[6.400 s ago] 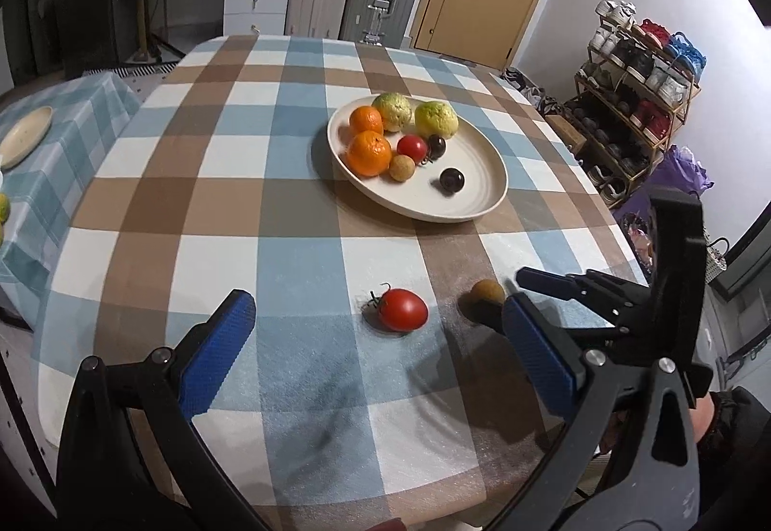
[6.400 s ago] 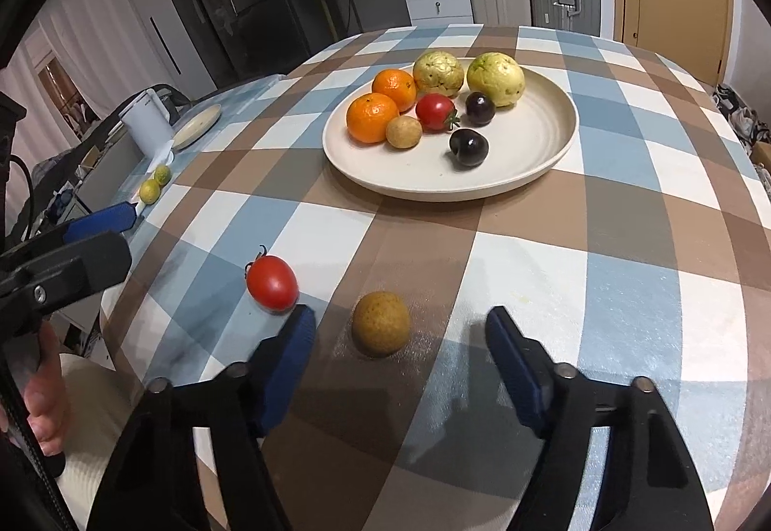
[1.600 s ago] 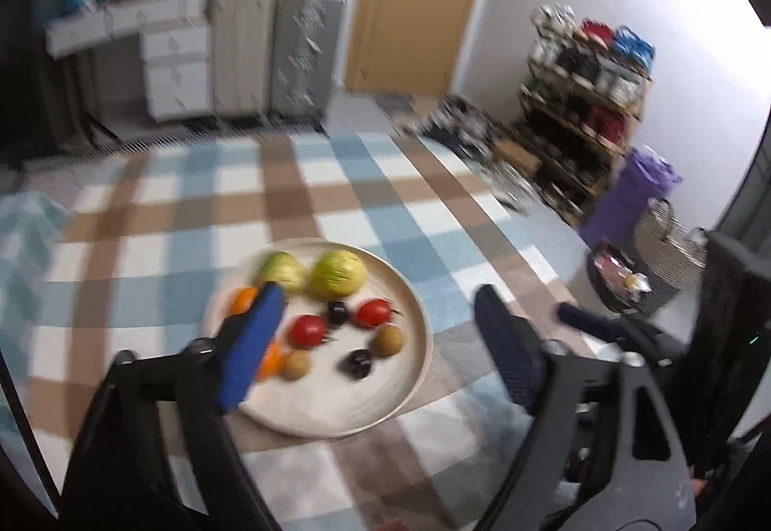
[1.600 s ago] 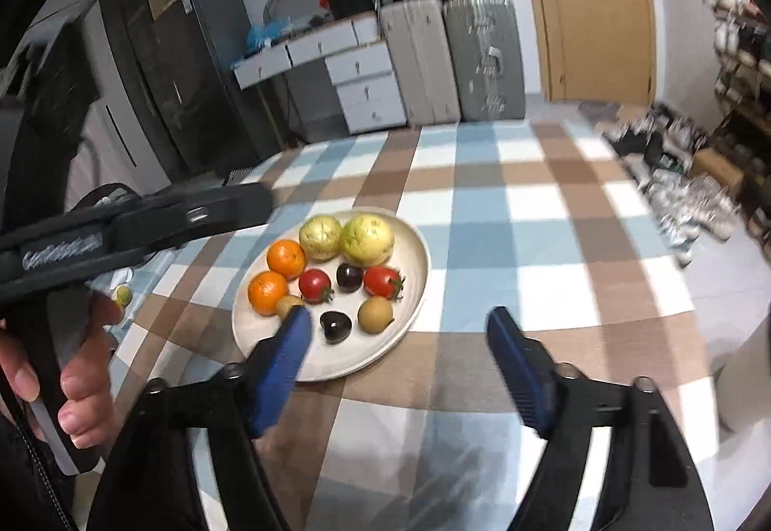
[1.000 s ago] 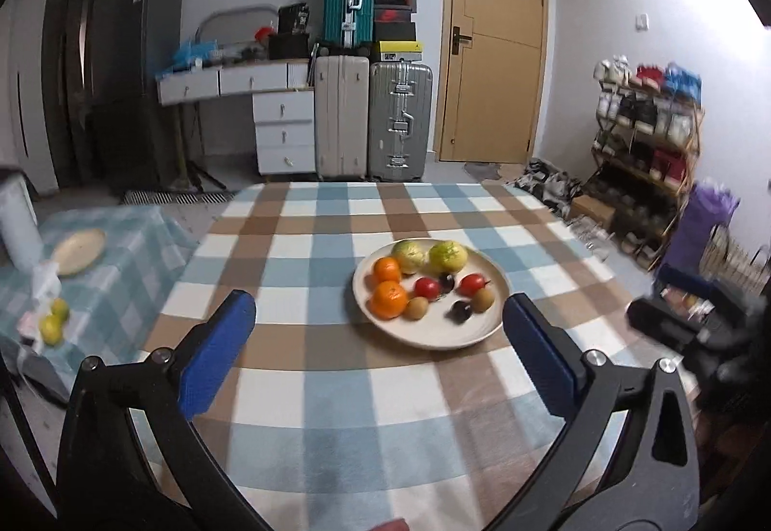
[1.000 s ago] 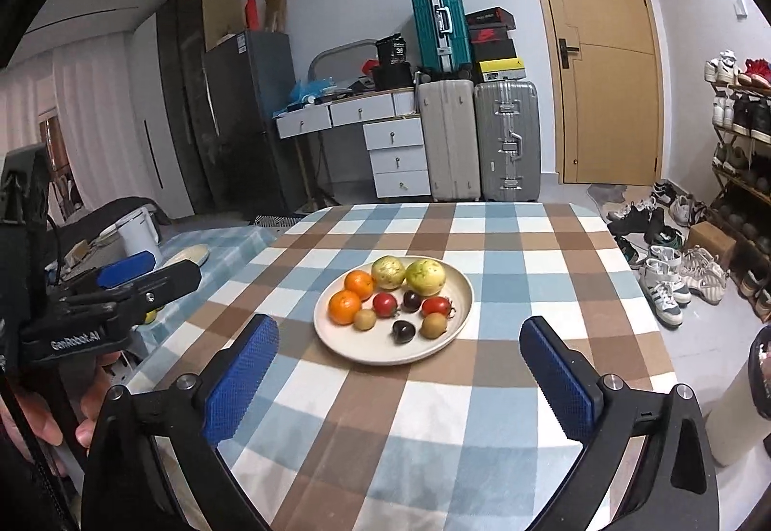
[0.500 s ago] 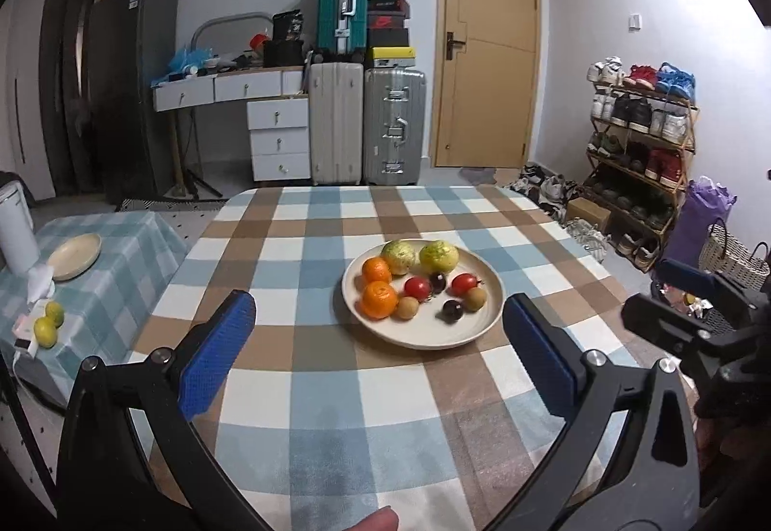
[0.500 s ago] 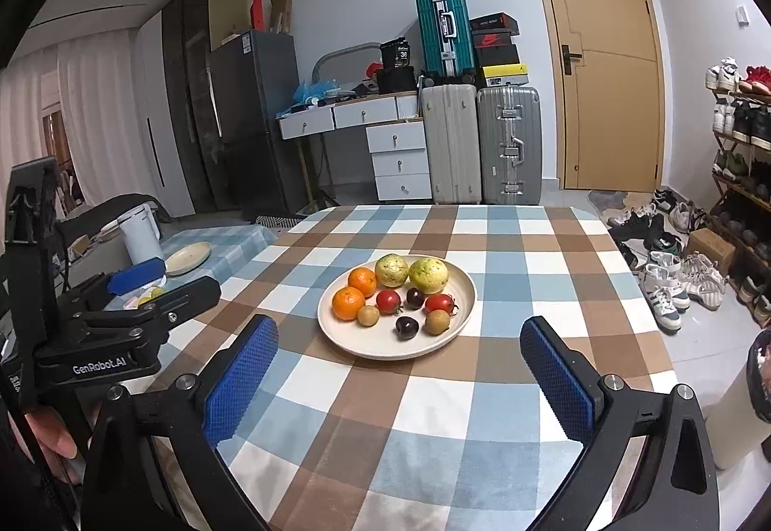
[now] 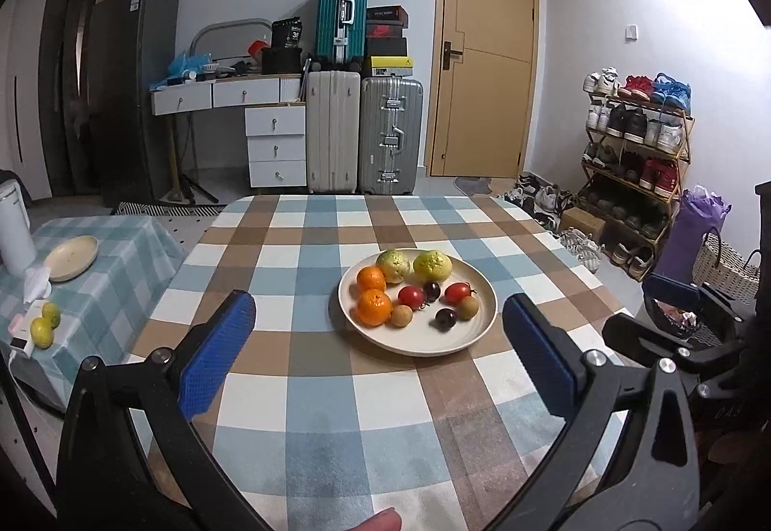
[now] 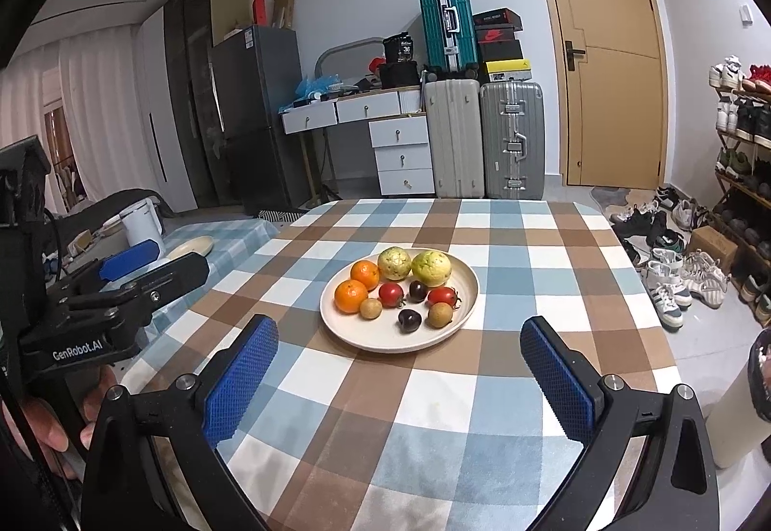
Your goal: Organize fruits
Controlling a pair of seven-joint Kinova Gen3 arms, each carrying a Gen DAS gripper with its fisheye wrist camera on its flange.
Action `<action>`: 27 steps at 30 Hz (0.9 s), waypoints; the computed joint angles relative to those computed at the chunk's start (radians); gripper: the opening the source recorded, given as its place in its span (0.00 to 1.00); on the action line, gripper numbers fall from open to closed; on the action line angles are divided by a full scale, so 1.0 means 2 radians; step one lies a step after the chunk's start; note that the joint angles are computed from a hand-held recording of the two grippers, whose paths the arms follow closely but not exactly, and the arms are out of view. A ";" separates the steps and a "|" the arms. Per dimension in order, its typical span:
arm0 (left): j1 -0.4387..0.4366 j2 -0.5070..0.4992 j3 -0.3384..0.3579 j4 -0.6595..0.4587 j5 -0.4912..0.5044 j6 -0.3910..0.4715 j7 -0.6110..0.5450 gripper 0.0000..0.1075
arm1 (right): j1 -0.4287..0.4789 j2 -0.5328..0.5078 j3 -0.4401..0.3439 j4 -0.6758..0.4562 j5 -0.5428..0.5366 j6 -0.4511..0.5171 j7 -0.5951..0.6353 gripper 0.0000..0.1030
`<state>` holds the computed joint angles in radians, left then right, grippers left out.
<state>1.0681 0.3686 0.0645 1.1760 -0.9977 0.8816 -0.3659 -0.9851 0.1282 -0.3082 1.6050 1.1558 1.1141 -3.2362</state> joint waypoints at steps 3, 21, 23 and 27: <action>0.002 0.000 -0.001 0.000 -0.004 0.001 0.001 0.95 | 0.000 -0.001 0.000 0.001 0.002 -0.002 -0.002 1.00; -0.008 -0.004 0.001 0.012 0.009 -0.030 -0.012 0.95 | -0.002 0.000 -0.001 -0.002 0.001 0.004 0.000 1.00; -0.009 -0.005 0.002 0.012 0.014 -0.031 -0.016 0.95 | -0.001 0.000 -0.001 -0.001 0.000 0.002 0.000 1.00; -0.006 -0.004 0.000 0.011 0.010 -0.029 -0.016 0.95 | -0.001 -0.001 -0.001 0.000 0.000 0.002 -0.001 1.00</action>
<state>1.0566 0.3606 0.0643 1.1984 -0.9778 0.8240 -0.3977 -0.9865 0.1259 -0.3097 1.6044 1.1567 1.1175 -3.2388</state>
